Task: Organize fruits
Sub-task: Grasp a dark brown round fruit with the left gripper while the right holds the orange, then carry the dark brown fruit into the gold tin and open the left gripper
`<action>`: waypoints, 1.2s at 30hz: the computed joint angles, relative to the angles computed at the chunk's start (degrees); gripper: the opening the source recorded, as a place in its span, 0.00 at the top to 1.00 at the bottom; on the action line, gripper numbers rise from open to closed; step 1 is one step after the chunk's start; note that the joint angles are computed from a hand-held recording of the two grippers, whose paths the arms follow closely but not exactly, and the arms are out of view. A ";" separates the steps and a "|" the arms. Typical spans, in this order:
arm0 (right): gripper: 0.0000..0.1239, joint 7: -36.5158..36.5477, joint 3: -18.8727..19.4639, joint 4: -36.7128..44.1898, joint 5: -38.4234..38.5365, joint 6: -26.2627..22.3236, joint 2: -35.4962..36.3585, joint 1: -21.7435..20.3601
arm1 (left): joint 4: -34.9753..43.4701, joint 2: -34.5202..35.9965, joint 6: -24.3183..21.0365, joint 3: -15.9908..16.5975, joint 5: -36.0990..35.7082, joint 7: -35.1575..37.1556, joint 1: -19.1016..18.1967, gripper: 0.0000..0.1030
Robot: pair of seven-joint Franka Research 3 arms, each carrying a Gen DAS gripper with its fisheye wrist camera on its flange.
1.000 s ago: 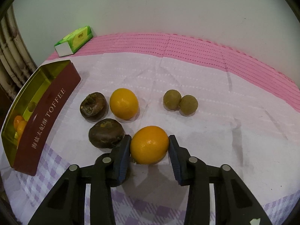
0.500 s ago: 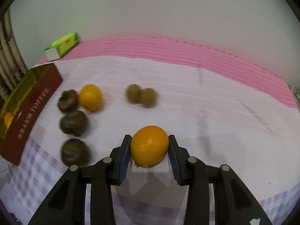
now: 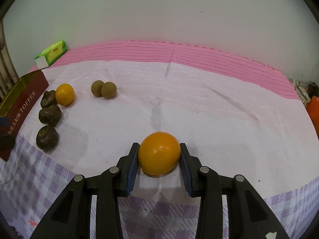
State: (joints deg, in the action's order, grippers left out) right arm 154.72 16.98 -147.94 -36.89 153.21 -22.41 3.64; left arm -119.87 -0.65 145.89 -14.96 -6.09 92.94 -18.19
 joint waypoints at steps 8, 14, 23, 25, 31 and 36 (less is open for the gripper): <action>0.71 -0.12 -0.53 -1.41 0.95 1.43 -1.22 0.02 | 4.57 5.73 -0.85 -1.44 2.22 -4.90 -0.77 0.26; 0.71 -1.49 -0.11 -2.59 2.87 2.19 -2.69 -0.60 | 7.55 8.90 -2.41 -1.99 4.20 -7.96 -0.80 0.41; 0.71 -2.33 1.34 -2.95 4.43 2.60 -3.26 -1.96 | 7.05 8.67 -2.03 -2.56 4.09 -7.22 -0.34 0.60; 0.71 -2.42 1.52 -2.95 4.51 2.64 -3.24 -2.17 | 6.08 7.84 -1.76 -2.57 3.75 -6.71 -0.28 0.61; 0.71 -2.79 1.79 -2.95 4.81 2.29 -3.44 -2.36 | 3.10 4.59 -1.18 -2.03 2.56 -5.24 -0.06 0.61; 0.71 -2.45 2.13 -2.38 4.43 1.63 -2.97 -2.39 | 1.20 2.12 -0.55 -0.98 1.02 -4.09 0.50 0.61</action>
State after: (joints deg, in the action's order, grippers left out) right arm 152.27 19.11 -150.31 -32.47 154.84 -25.38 1.25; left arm -118.67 1.46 145.35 -15.94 -5.06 88.85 -17.69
